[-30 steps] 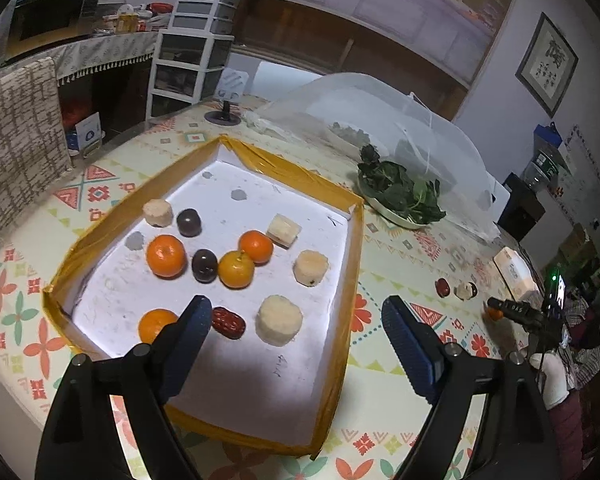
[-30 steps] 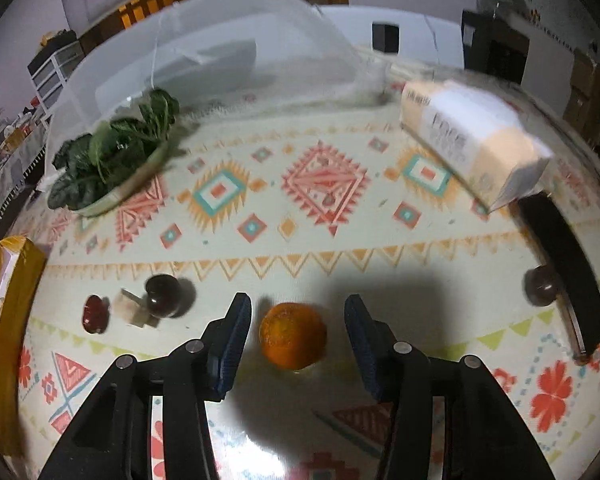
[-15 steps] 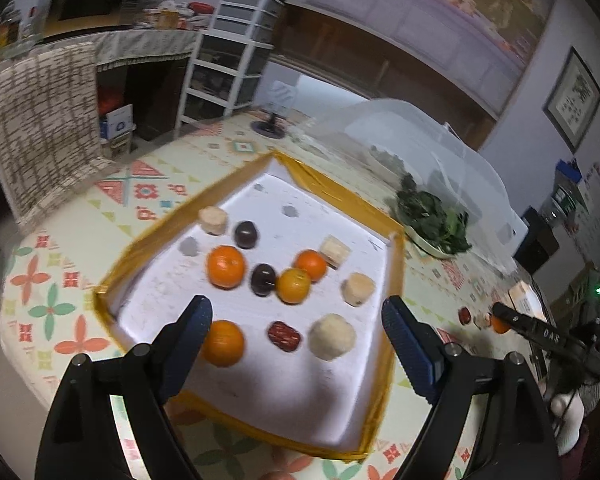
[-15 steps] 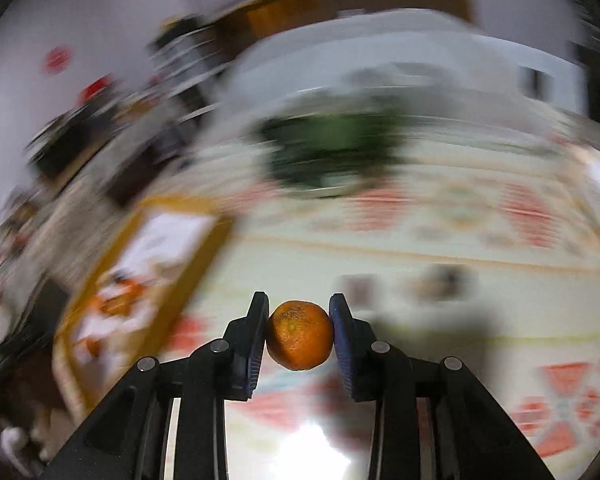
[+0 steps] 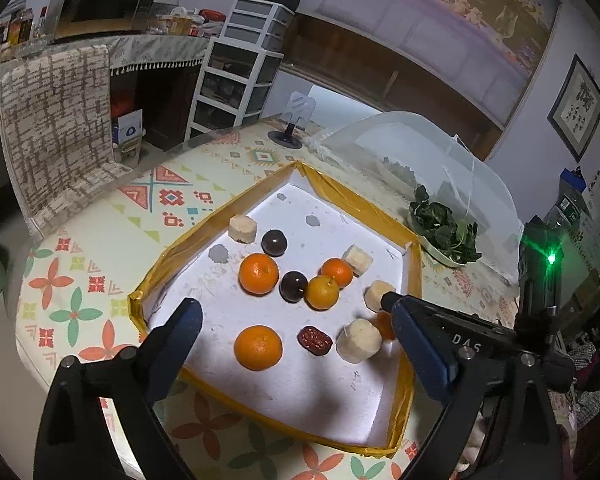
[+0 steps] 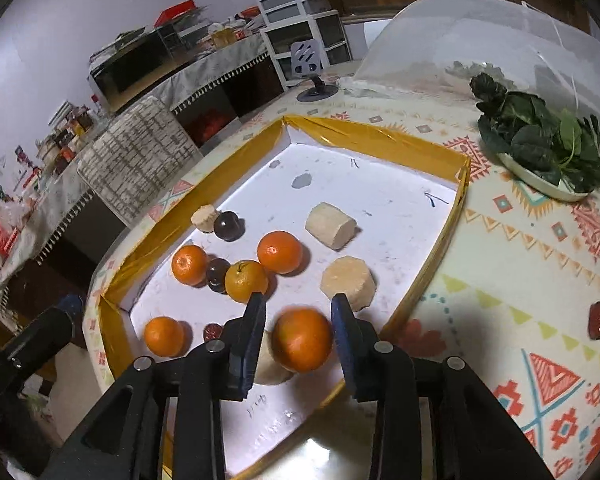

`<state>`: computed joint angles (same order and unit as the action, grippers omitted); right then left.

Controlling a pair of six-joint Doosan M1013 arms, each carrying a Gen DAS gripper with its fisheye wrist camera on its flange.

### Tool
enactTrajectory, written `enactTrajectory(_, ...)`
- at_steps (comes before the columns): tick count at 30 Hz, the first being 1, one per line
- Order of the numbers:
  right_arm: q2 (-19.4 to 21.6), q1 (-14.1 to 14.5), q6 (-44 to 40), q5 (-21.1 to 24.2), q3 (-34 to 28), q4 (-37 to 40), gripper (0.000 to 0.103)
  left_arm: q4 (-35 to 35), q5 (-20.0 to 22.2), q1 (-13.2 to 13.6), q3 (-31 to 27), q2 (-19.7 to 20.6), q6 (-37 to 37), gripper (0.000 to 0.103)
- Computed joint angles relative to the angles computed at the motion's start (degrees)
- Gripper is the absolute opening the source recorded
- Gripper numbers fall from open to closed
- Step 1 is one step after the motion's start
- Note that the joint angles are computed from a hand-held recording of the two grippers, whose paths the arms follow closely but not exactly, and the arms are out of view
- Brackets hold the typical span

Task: Organize fruits
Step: 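Carry the orange into the tray and open the right tool, then move the right tool back over the cloth toward a dark plum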

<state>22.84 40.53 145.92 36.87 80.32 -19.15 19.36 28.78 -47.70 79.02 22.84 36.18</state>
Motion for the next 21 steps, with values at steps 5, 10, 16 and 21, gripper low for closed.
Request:
enactTrajectory(5,-1.13,0.55,5.51,-0.76,1.03,-6.06,0.049,-3.93,-0.79,0.21,0.02,0.23,3.91,0.095)
enactTrajectory(10,-4.16,0.97,12.3,-1.91,4.97,-11.82,0.049,-2.56,-0.51,-0.5,-0.46,0.35,4.92,0.095)
enactTrajectory(16,-10.56,0.57,24.58,1.06,12.96,-21.54,0.049,-0.67,0.55,-1.84,-1.55,0.7,6.94,0.095)
enactTrajectory(21,-16.06,-1.89,35.25,11.86,19.26,-27.33,0.05,-1.86,1.1,-2.78,-2.71,1.34,8.96,0.095)
